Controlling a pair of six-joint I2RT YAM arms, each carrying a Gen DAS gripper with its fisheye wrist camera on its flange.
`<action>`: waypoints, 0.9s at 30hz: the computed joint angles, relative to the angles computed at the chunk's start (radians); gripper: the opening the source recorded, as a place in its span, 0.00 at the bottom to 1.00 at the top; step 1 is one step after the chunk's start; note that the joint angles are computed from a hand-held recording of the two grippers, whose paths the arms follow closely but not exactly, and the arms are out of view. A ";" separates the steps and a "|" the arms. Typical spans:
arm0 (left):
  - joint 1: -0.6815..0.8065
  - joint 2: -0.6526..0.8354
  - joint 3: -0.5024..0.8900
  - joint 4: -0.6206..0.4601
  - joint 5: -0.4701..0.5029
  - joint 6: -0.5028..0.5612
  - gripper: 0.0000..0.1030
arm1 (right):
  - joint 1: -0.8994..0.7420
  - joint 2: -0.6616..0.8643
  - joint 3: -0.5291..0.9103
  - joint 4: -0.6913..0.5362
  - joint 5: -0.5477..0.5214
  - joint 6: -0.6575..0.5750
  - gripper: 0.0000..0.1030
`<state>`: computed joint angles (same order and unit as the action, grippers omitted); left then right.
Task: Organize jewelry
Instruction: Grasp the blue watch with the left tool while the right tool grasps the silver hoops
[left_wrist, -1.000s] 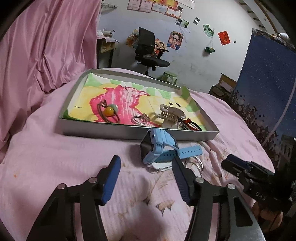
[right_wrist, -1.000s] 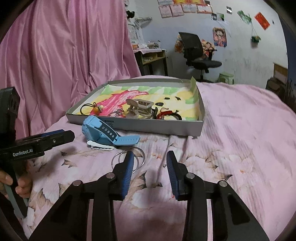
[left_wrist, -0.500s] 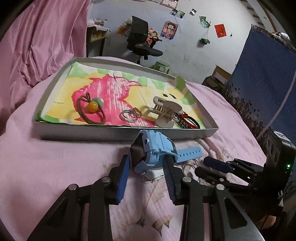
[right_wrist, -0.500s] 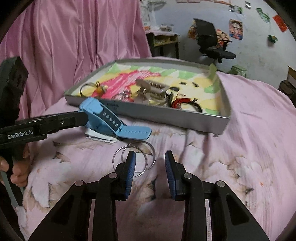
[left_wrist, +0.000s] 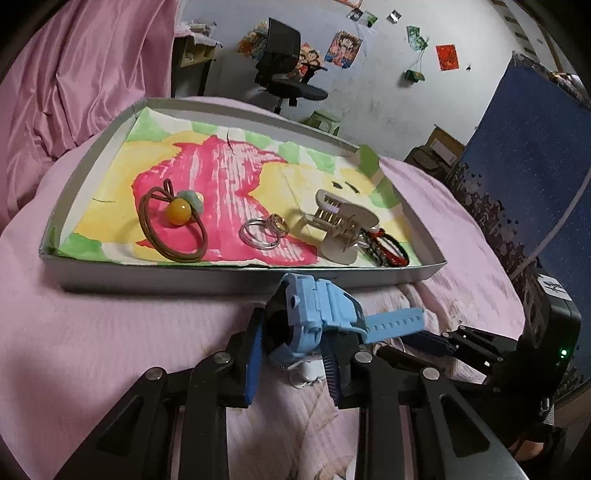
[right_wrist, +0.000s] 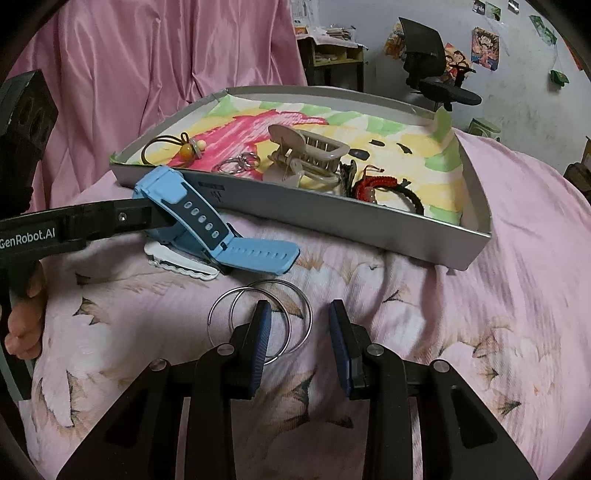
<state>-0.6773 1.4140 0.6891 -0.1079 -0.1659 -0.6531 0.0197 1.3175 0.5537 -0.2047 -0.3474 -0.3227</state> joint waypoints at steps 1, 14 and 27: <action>0.008 0.011 0.007 -0.002 0.012 0.000 0.25 | 0.000 0.004 0.003 -0.004 -0.001 0.000 0.26; -0.009 -0.032 0.000 -0.021 -0.019 0.001 0.16 | -0.075 0.047 0.022 -0.017 -0.100 -0.006 0.05; -0.019 -0.135 -0.001 -0.090 -0.070 -0.024 0.16 | -0.253 0.038 0.053 -0.022 -0.332 -0.009 0.05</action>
<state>-0.6968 1.2785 0.6883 -0.1983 -0.2359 -0.6775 -0.2335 1.3558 0.6063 -0.2265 -0.6797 -0.3315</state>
